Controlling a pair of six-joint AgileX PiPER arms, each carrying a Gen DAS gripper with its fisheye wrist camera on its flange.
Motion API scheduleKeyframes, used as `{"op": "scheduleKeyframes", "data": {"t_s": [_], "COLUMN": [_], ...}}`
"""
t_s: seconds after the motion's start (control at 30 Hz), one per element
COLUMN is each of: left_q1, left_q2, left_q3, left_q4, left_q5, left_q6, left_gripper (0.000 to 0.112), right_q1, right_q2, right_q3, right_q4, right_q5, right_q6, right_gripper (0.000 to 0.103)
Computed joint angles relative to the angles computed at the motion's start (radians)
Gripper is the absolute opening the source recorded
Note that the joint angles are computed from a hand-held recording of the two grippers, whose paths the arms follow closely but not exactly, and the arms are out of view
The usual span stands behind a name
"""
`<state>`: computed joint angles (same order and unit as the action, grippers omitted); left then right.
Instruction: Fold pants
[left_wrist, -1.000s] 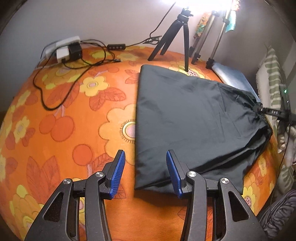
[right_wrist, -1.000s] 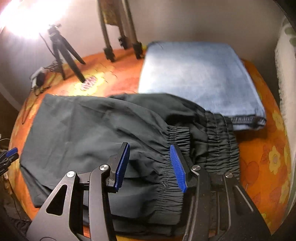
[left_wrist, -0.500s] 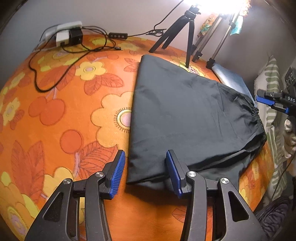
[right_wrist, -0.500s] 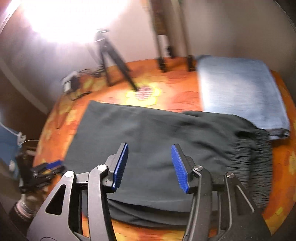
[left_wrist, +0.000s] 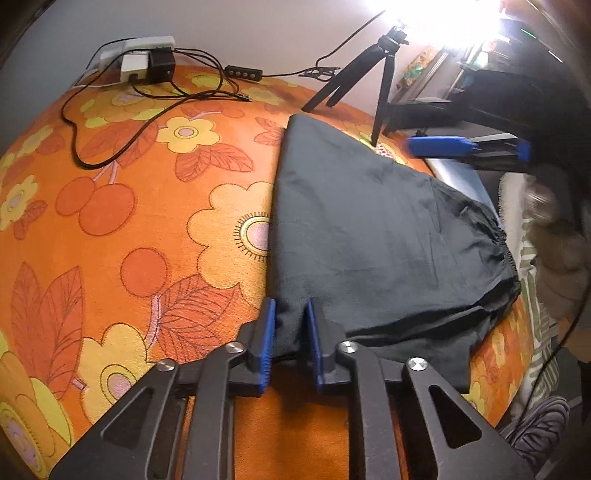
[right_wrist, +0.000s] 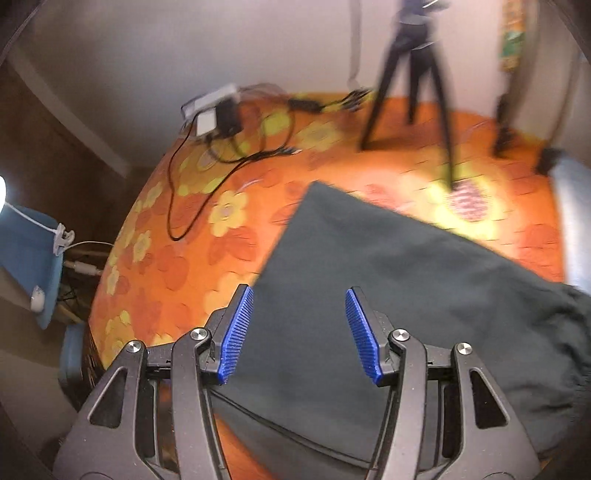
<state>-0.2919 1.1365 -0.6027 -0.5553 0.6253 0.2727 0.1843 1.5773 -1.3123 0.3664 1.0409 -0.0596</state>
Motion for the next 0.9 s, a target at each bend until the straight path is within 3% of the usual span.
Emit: {"op": "scheduleKeyframes", "data": {"t_s": [0.2, 0.33, 0.6, 0.67, 0.7, 0.8, 0.83, 0.9], "left_q1": [0.012, 0.042, 0.001, -0.023, -0.037, -0.072, -0.084, -0.113], "left_q2": [-0.027, -0.024, -0.025, -0.032, -0.033, -0.036, -0.029, -0.016], "left_q3": [0.009, 0.017, 0.017, 0.013, 0.011, 0.005, 0.0, -0.007], "left_q4": [-0.032, -0.081, -0.07, -0.028, -0.003, 0.062, 0.088, 0.165], "left_q5": [0.009, 0.021, 0.001, -0.009, -0.017, -0.046, -0.055, -0.082], "left_q6": [0.057, 0.116, 0.109, 0.066, 0.037, -0.049, -0.079, -0.172], "left_gripper": [0.013, 0.013, 0.013, 0.013, 0.013, 0.017, 0.023, 0.049], "right_q1": [0.17, 0.223, 0.284, 0.285, 0.288, 0.26, 0.248, 0.223], "right_q2": [0.207, 0.311, 0.415, 0.418, 0.418, 0.403, 0.392, 0.368], "right_q3": [-0.146, -0.234, -0.324, -0.329, -0.331, -0.32, -0.31, -0.289], "right_q4": [-0.136, -0.247, -0.418, -0.428, -0.446, -0.396, -0.382, -0.353], "right_q5": [-0.022, 0.011, 0.06, 0.067, 0.068, 0.063, 0.056, 0.039], "right_q6": [0.163, 0.25, 0.335, 0.339, 0.344, 0.307, 0.302, 0.28], "right_gripper": [0.055, 0.055, 0.055, 0.044, 0.029, 0.011, 0.009, 0.007]}}
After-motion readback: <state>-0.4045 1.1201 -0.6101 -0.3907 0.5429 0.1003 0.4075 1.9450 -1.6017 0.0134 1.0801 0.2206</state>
